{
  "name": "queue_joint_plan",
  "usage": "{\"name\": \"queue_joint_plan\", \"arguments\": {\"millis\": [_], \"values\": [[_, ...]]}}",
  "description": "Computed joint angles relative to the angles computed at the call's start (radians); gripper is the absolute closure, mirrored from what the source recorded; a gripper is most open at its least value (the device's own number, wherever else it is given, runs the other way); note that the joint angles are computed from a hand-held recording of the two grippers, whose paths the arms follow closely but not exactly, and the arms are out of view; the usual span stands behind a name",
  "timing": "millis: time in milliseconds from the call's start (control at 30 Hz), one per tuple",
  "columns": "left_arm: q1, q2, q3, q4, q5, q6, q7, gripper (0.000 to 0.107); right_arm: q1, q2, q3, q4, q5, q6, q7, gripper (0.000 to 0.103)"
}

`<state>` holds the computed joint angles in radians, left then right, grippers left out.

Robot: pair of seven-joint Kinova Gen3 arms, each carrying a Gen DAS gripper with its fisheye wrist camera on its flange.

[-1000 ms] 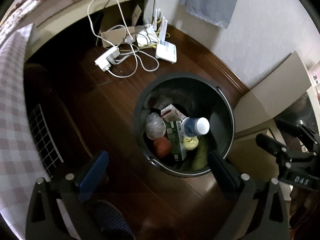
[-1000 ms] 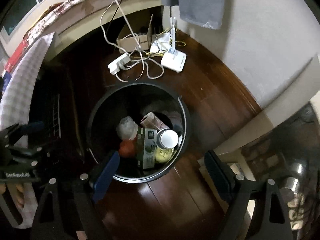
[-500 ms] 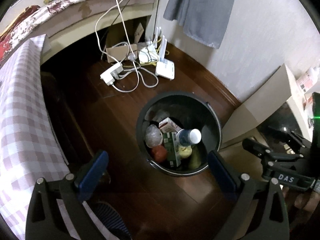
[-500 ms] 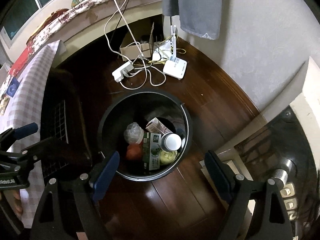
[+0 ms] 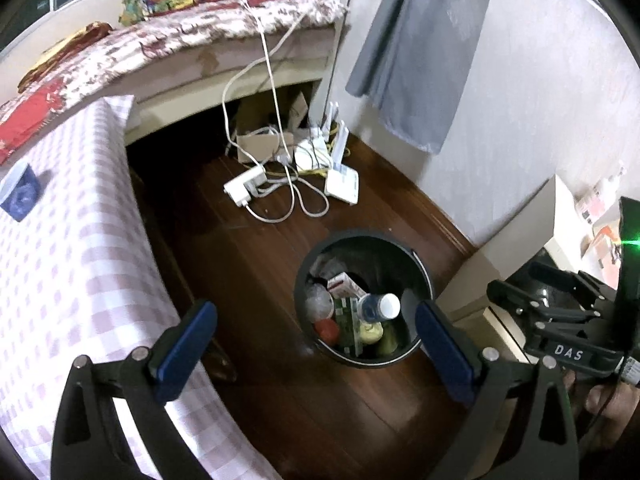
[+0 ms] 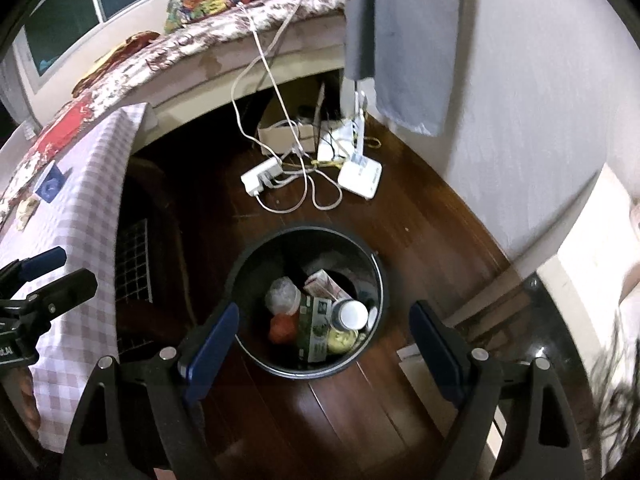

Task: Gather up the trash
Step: 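Move both open grippers back over the table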

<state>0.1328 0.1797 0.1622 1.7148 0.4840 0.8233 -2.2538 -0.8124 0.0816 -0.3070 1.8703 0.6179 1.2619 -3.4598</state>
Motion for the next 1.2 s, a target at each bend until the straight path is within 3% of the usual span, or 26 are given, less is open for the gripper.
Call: {"name": "queue_joint_plan", "arguments": {"millis": [367,800,933,1200], "values": [[-0.128,-0.072,-0.073,0.006,0.148,0.034,-0.172,0.007,-0.055,0.076,0.017,-0.170,0.083,0.051,0.095,0.014],[-0.311,-0.055,-0.165,-0.042,0.210,0.030,-0.256,0.007,-0.138,0.218,0.104,-0.449,0.162,0.052,0.343,0.013],[-0.372,-0.025,-0.180,-0.075,0.217,0.018,-0.263,0.007,-0.167,0.280,0.158,-0.580,0.159,0.034,0.467,0.013],[-0.487,0.073,-0.185,-0.183,0.187,0.007,-0.219,0.007,-0.132,0.475,0.190,-0.950,0.096,-0.033,0.792,0.013]]}}
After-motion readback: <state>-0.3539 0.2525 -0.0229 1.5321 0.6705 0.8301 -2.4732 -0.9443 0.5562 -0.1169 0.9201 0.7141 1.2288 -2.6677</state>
